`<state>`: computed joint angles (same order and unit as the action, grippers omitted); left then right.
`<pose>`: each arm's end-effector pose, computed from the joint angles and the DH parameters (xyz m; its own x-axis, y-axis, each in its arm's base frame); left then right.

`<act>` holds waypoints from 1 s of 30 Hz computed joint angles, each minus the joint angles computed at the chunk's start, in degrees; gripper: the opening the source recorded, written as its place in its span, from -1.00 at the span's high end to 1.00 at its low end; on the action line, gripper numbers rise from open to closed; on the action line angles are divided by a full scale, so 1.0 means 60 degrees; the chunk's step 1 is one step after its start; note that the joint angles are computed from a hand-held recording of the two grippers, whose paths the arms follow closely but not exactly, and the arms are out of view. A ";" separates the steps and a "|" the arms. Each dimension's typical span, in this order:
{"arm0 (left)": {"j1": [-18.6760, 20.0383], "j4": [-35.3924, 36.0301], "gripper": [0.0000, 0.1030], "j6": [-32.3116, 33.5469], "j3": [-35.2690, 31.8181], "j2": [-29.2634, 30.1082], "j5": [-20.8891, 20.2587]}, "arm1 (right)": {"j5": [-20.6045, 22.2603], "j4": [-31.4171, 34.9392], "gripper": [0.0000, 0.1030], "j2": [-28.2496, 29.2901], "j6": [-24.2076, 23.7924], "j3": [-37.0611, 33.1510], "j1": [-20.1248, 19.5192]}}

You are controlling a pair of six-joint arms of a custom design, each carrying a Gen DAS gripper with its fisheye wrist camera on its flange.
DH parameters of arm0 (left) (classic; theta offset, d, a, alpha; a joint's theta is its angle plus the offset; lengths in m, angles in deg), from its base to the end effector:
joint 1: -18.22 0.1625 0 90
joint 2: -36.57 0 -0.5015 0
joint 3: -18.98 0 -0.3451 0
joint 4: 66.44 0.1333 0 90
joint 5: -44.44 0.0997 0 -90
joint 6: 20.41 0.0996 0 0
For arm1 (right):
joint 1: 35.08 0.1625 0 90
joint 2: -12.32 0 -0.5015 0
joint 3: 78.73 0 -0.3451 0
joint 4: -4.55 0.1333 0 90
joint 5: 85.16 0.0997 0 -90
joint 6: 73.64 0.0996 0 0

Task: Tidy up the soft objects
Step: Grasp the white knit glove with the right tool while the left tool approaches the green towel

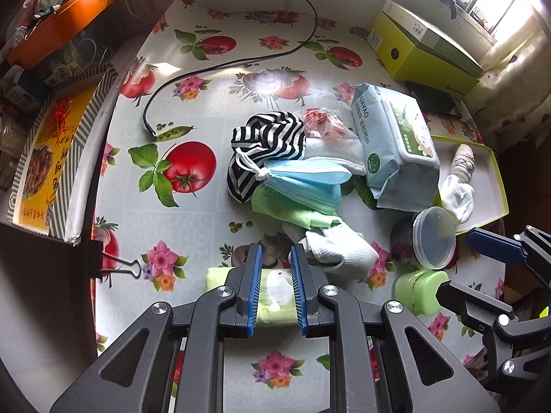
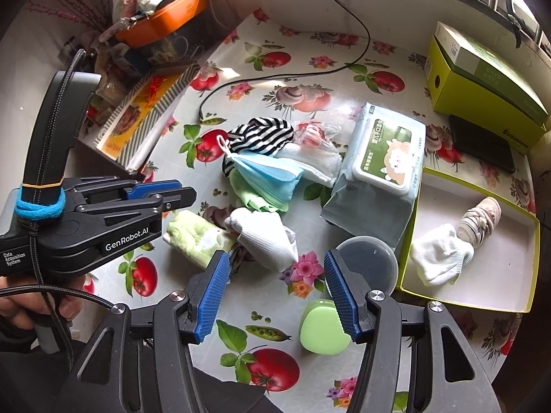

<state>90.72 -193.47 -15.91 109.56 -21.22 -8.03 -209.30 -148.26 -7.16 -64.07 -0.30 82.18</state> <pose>-0.0143 -0.6903 0.3285 -0.7440 0.2695 -0.6114 0.3594 0.9328 -0.0260 0.4150 -0.6364 -0.0415 -0.8185 -0.1933 0.5410 -0.3254 0.9320 -0.1595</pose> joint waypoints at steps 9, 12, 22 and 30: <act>0.0490 0.0429 0.65 -0.0516 -0.0124 -0.0080 0.0079 | 0.0119 0.0764 -0.11 0.0383 -0.0285 -0.0555 -0.0108; 0.0626 0.0527 0.65 -0.0668 -0.0178 -0.0107 0.0063 | 0.0151 0.1144 -0.11 0.0581 -0.0396 -0.0882 -0.0174; 0.1003 0.0900 0.64 -0.1211 -0.0328 -0.0166 -0.0395 | 0.0116 0.2570 -0.12 0.1424 -0.0898 -0.2301 -0.0388; 0.1401 0.1438 0.46 -0.1790 -0.0550 -0.0241 -0.1360 | 0.0116 0.3593 -0.07 0.2003 -0.0876 -0.3309 -0.0639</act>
